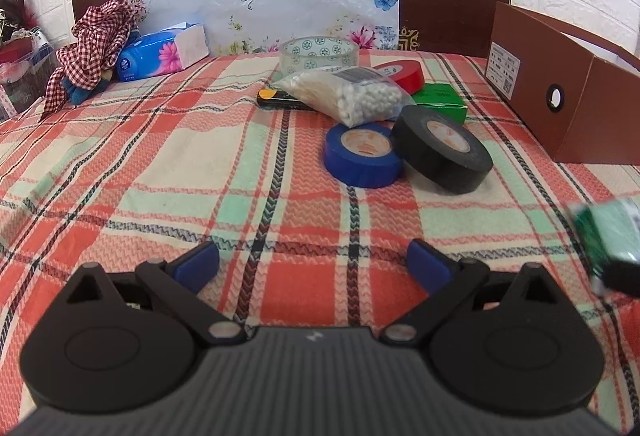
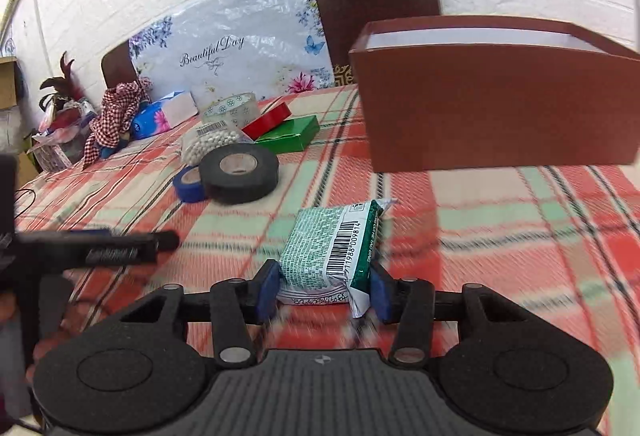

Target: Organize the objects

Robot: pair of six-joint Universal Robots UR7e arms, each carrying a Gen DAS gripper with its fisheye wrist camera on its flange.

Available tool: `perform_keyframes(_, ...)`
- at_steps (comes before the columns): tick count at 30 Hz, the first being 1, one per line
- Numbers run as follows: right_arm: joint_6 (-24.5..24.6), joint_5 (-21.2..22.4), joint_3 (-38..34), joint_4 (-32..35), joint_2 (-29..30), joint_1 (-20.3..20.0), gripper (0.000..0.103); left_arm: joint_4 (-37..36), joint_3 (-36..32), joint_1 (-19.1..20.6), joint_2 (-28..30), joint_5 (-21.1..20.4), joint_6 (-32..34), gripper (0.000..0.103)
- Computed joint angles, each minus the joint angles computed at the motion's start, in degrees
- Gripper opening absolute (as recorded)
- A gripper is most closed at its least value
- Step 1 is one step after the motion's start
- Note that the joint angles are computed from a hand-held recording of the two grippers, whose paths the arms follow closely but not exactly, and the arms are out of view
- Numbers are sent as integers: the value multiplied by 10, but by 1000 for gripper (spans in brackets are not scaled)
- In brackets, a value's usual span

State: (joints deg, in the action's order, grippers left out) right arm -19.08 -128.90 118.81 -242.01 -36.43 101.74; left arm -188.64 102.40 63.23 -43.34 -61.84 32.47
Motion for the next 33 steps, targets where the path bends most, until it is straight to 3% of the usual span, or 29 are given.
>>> perform_keyframes(2,0,-21,10,-33,4,6,62,1,0,-1,0,2,0,101)
perform_keyframes(6,25,-23,25,-47,-4,2,62,7,-1,-1,-1,2,0,101)
perform_keyframes(11,4,-24,22,-46,2,6,73,46,-1,-9,-12,9,-14,99)
perform_keyframes(18,-5,-31,25,-45,3,9,73,245,-3,-34,-61,-130,-97,92)
perform_keyframes(21,-17,-39,21,-29,1,12,76,342,-23,-47,-58,-171,-124,88)
perform_keyframes(24,-32,-43,17,-14,-4,12,76,385,-40,-57,-44,-191,-137,88)
perform_keyframes(26,-33,-41,14,-1,-9,10,76,407,-52,-61,-32,-199,-144,83)
perform_keyframes(28,-28,-39,10,27,-16,4,76,431,-66,-63,-18,-200,-146,60)
perform_keyframes(30,-38,-28,5,41,-16,-1,61,425,-70,-57,-8,-216,-145,54)
perform_keyframes(33,-61,-33,-9,28,-6,1,51,410,-61,-62,-12,-214,-135,47)
